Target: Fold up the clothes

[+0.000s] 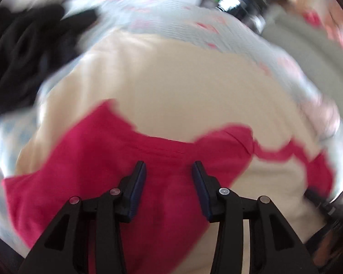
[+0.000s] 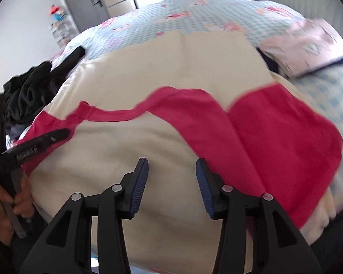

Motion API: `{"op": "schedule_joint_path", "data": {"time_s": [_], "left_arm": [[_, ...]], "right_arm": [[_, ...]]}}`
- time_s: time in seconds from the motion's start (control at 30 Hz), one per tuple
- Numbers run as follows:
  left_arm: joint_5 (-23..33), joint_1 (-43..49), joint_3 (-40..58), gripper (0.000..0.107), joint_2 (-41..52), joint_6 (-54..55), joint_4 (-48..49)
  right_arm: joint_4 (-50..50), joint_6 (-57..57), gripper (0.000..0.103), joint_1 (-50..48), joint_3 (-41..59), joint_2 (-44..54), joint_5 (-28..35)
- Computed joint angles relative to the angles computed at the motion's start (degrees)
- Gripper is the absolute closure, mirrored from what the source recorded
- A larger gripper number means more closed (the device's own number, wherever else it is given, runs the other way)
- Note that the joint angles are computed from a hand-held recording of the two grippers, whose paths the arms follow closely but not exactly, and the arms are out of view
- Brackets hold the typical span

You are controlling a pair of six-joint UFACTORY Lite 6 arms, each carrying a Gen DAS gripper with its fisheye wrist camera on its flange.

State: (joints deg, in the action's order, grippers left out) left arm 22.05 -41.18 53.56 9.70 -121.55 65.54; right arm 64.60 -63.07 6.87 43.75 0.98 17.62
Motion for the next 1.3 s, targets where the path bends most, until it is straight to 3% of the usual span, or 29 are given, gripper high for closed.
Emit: {"op": "schedule_joint_path", "data": {"time_s": [0.1, 0.17, 0.27, 0.37, 0.43, 0.6, 0.67, 0.8, 0.9, 0.97, 1.07, 1.2, 1.3], "left_arm": [[4.45, -3.88, -2.32, 0.062, -4.32, -8.25, 5.41], [6.97, -9.42, 2.49, 0.061, -1.34, -6.93, 5.25], [13.52, -15.31, 9.92, 0.06, 4.75, 0.51, -2.64], [20.22, -19.71, 15.91, 0.06, 10.45, 6.38, -9.32], [18.28, -19.58, 9.73, 0.061, 6.32, 3.52, -11.7], [13.5, -19.2, -5.07, 0.067, -6.66, -12.02, -1.38], [15.35, -20.14, -7.87, 0.067, -10.49, -14.17, -1.23], [27.56, -28.93, -2.92, 0.066, -9.34, -10.8, -12.59], [28.42, -33.48, -2.34, 0.066, -6.86, -15.72, -15.85], [27.54, -33.77, -4.99, 0.066, -7.98, -20.26, -15.87], [31.12, -33.63, -7.35, 0.066, -10.72, -22.35, -18.69], [33.47, -35.18, -9.86, 0.066, -13.01, -27.65, -18.27], [35.12, -34.54, -6.41, 0.066, -9.53, -24.02, -18.89]], "right_arm": [[2.4, 0.68, 0.056, -1.82, -2.53, -4.98, 1.91], [6.28, -1.69, 0.052, -0.54, -4.47, -7.94, 5.36], [2.13, 1.77, 0.052, 5.94, -6.16, -9.44, 2.89], [-1.05, 3.88, 0.052, 6.56, -8.1, -9.52, 1.69], [-0.42, 1.55, 0.052, 3.77, -9.95, -10.36, 2.12], [2.56, -8.28, 0.057, -9.92, -12.85, -11.89, 7.72], [1.85, -9.69, 0.059, -15.05, -14.2, -14.04, 10.88], [-5.45, -2.89, 0.055, -21.85, -19.2, -25.47, 16.65], [-7.53, -1.0, 0.052, -23.92, -24.2, -31.4, 20.09], [-8.54, 0.2, 0.052, -20.81, -24.86, -29.35, 18.1], [-8.51, 0.63, 0.052, -22.26, -23.82, -26.93, 17.12], [-4.72, -3.23, 0.052, -28.01, -23.02, -25.0, 19.97], [-3.27, -4.92, 0.052, -30.92, -22.54, -24.29, 20.97]]}}
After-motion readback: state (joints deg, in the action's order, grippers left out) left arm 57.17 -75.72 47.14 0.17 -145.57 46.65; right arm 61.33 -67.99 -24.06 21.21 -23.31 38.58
